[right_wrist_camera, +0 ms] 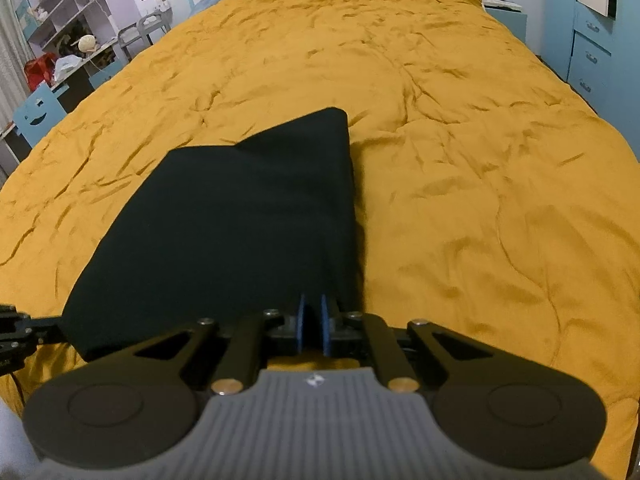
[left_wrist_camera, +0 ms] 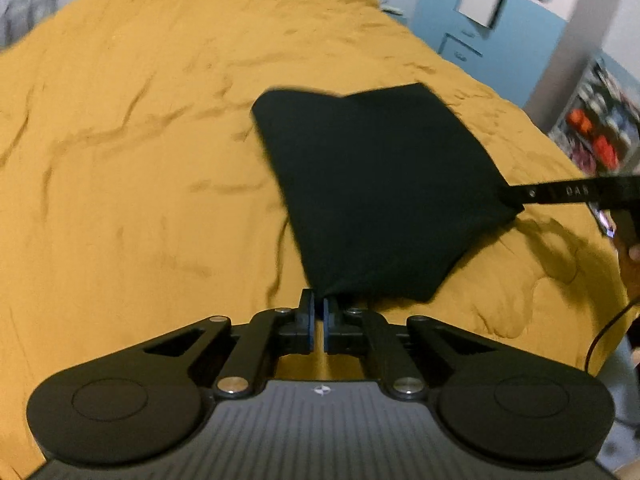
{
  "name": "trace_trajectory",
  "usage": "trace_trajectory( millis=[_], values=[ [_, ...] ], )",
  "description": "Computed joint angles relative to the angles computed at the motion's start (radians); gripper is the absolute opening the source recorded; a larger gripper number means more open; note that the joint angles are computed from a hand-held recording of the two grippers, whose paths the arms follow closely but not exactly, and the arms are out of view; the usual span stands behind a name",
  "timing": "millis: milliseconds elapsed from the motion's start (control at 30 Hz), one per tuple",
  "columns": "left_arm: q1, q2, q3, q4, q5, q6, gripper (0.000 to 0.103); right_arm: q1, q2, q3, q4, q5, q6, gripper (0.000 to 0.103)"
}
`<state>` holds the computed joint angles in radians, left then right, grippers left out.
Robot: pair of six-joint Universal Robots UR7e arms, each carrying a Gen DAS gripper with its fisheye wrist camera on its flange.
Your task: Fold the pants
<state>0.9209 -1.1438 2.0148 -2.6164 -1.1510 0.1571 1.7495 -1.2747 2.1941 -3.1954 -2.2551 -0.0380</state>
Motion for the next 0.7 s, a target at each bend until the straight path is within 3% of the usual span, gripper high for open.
trace_trajectory(
  millis=[133, 300, 500, 700],
  values=[
    [0.001, -0.028, 0.010, 0.055, 0.019, -0.033, 0.000, -0.011, -0.017, 0.016, 0.013, 0.004, 0.016, 0.000],
    [0.017, -0.058, -0.018, 0.077, -0.014, -0.040, 0.000, 0.004, -0.041, 0.031, 0.064, -0.024, 0.043, 0.000],
    [0.014, -0.019, -0.062, -0.031, -0.010, 0.011, 0.000, 0.027, -0.075, 0.034, 0.033, -0.034, 0.025, 0.006],
    [0.013, 0.105, -0.162, -0.171, -0.024, 0.028, 0.000, 0.023, -0.022, -0.052, -0.047, -0.025, -0.077, 0.006]
  ],
)
